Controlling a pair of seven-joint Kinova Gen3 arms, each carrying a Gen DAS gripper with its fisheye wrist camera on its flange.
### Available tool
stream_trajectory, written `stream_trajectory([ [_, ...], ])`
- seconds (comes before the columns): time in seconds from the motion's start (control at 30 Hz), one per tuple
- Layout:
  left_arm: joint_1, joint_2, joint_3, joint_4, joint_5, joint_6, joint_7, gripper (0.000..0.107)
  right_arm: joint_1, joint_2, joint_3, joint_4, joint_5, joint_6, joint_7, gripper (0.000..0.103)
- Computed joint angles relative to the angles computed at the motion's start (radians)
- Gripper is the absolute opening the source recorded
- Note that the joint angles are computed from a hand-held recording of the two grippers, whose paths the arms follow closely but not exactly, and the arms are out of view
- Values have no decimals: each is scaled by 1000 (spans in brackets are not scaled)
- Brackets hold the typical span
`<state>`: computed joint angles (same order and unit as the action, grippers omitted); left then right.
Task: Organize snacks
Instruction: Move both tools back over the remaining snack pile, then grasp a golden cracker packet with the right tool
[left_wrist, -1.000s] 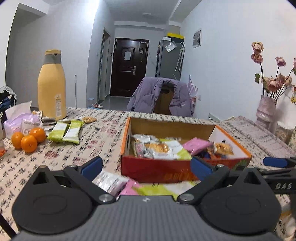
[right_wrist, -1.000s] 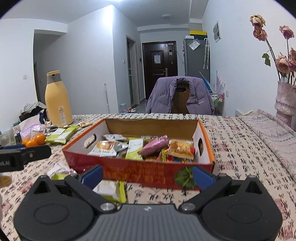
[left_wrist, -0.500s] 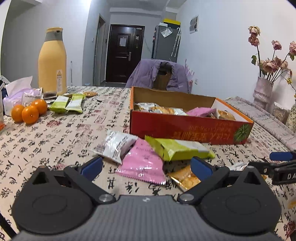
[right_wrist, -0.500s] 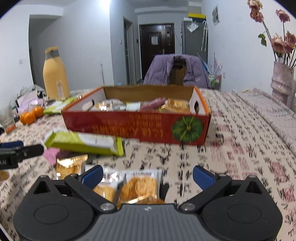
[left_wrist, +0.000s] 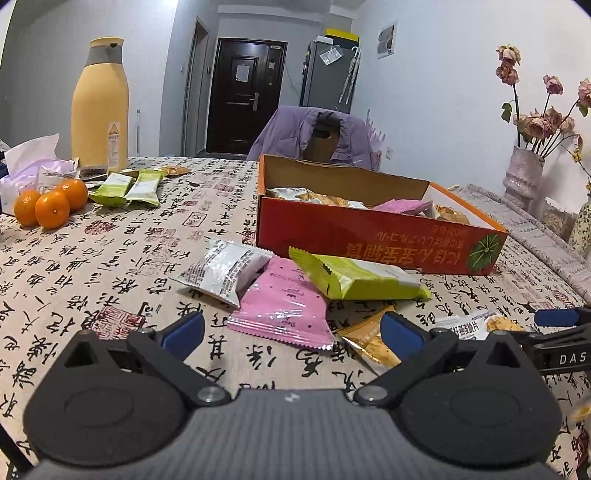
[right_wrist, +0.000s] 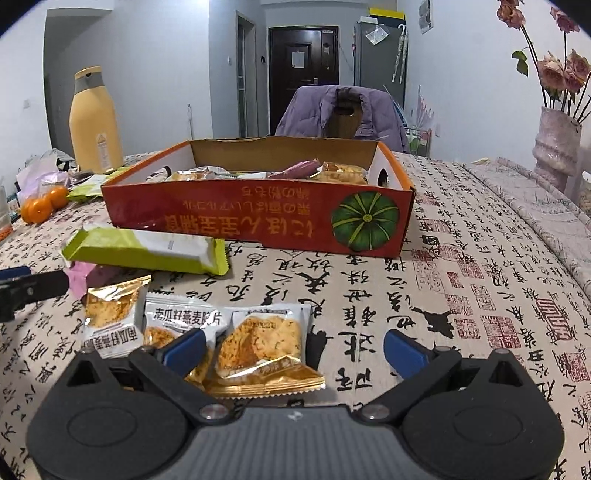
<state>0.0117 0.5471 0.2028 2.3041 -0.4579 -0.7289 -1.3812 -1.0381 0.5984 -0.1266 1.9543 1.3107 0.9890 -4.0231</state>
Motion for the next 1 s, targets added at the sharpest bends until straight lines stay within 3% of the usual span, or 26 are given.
stream_trajectory([
  [0.27,-3,2,4,-6,-8,13,7,103,1,-13,0,23,15,-2,-51,94],
  [0.6,2,-2,4,-8,-2,26,8,103,7,-11,-14,15,3,0,4,82],
  [0.67,4,-2,3,-7,2,26,5,103,19,-4,-16,2,-3,-22,34,73],
  [0.73,5,-3,4,-8,5,30,5,103,15,7,-6,-9,1,-29,40,72],
  [0.83,4,-3,5,-10,6,35,8,103,10,8,3,-10,22,-39,38,52],
  [1.0,35,-13,-6,-21,49,73,-13,103,3,3,1,12,57,-41,-12,47],
])
